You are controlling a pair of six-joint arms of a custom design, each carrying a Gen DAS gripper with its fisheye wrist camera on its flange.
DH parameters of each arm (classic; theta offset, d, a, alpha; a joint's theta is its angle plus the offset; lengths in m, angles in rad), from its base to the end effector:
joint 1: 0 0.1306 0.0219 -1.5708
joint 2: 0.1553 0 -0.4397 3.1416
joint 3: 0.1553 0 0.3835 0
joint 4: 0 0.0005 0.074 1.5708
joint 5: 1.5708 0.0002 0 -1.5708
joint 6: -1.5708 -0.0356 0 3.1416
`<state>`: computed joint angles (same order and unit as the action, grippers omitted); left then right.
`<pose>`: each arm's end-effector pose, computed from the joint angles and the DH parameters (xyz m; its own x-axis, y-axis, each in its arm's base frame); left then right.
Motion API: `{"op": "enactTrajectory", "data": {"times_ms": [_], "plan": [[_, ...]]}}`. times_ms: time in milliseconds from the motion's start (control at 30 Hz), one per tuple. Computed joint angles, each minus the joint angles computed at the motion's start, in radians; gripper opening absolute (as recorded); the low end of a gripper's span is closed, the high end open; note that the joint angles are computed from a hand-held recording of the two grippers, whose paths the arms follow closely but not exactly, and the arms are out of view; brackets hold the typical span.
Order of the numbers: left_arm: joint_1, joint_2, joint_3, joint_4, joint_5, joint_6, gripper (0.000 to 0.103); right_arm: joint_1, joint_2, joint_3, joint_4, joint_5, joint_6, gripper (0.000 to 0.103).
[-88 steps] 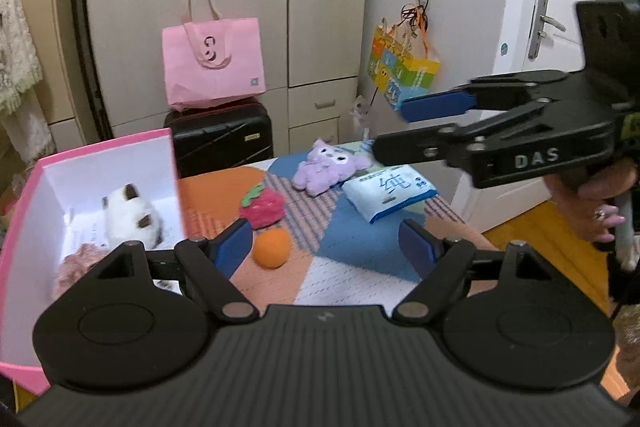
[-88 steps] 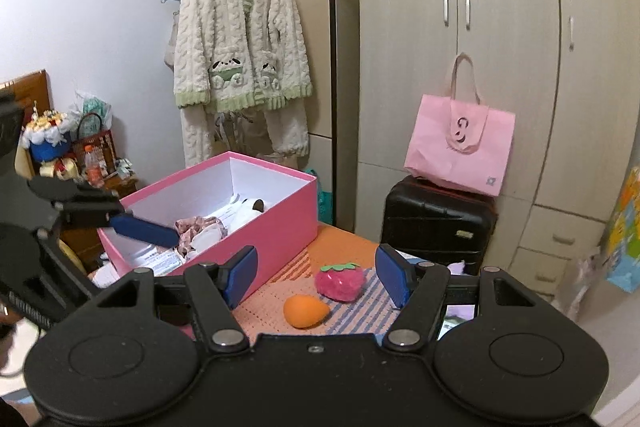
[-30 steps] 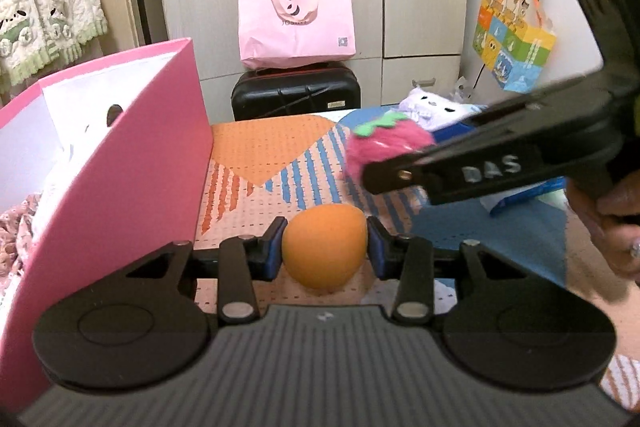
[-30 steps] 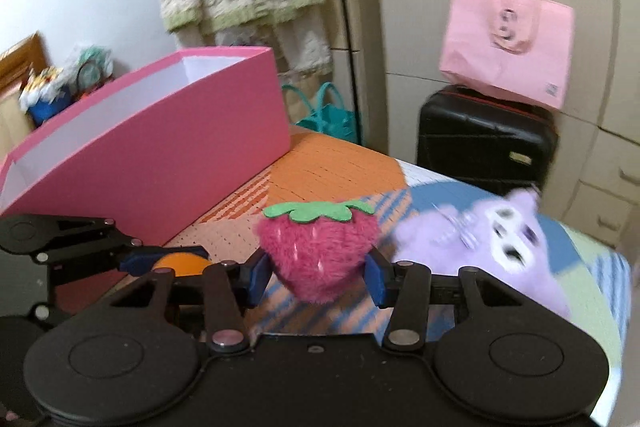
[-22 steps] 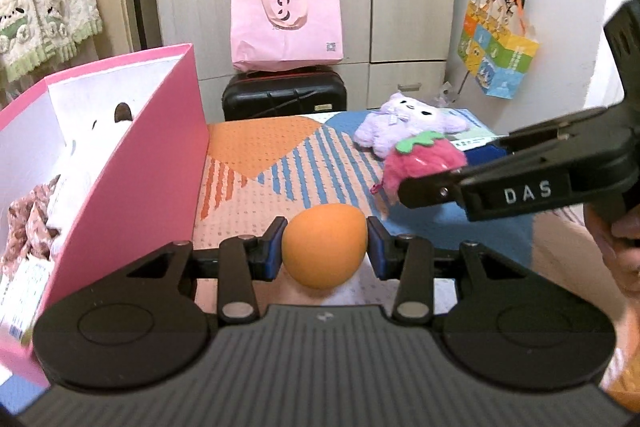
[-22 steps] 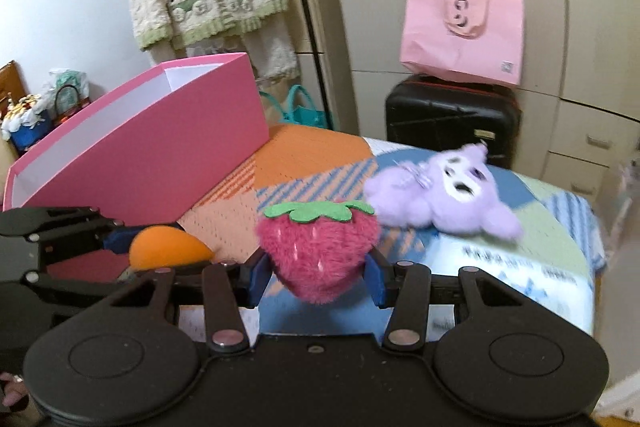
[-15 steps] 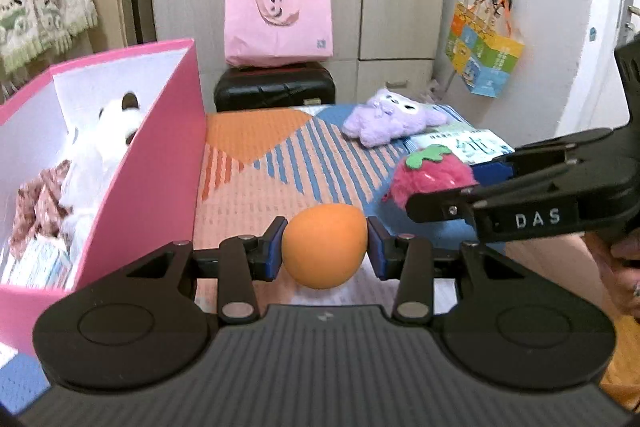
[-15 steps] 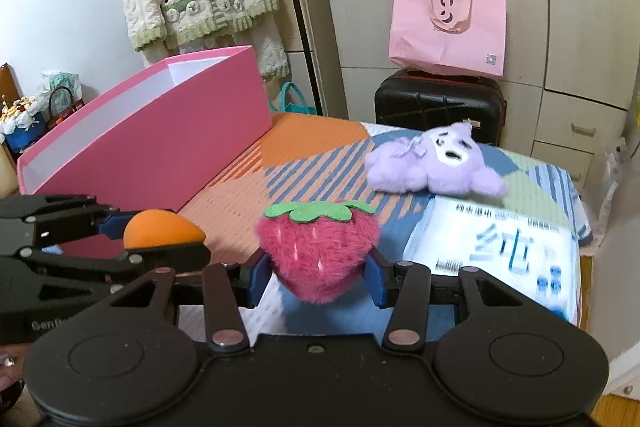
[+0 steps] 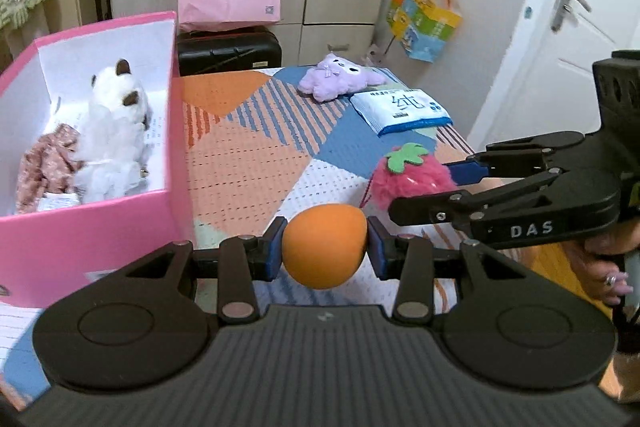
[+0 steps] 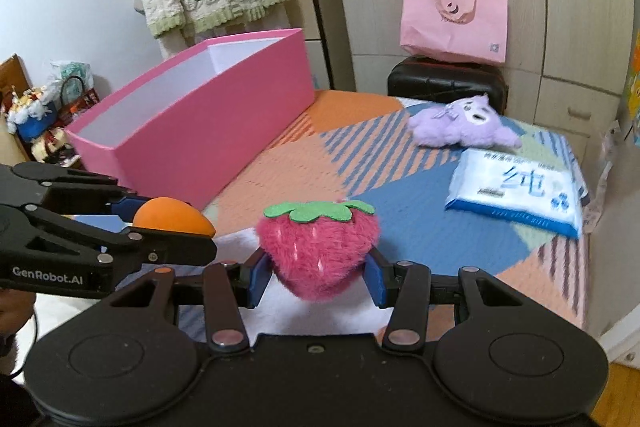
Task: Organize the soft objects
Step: 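Carry the orange sponge and strawberry plush with both grippers over the shoebox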
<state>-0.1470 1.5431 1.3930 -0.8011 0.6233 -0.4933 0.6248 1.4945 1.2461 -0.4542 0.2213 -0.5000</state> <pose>0.5079 -0.0967 0.4255 -0.4942 0.4619 -0.7365 0.7815 0.6072 -0.1436 0.4195 0.2923 0.4042 -0.6684 0.0946 -0.7377 -0.1303 0.9616 0.2414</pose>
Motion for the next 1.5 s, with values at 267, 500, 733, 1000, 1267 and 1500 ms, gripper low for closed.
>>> {"op": "enactTrajectory", "data": {"times_ms": [267,500,733,1000,1267,1500], "plan": [[0.070,0.005,0.074,-0.122,0.025,-0.066,0.040,0.058,-0.005,0.035,-0.048,0.007,-0.020,0.054],[0.145,0.040,0.176,-0.299,0.039,-0.166,0.040,0.088,0.020,0.096,-0.068,-0.018,-0.002,0.054],[0.229,0.058,0.250,-0.333,0.113,-0.173,0.040,0.115,0.041,0.187,-0.081,-0.046,0.052,0.054],[0.260,0.102,0.327,-0.259,0.163,-0.091,0.041,0.114,0.115,0.336,-0.055,-0.037,0.177,0.054],[0.233,0.224,0.494,-0.240,0.148,-0.008,0.041,0.058,0.272,0.571,-0.114,-0.078,0.331,0.054],[0.201,0.371,0.684,-0.230,0.072,0.068,0.041,-0.003,0.482,0.910,-0.371,-0.124,0.465,0.055]]}}
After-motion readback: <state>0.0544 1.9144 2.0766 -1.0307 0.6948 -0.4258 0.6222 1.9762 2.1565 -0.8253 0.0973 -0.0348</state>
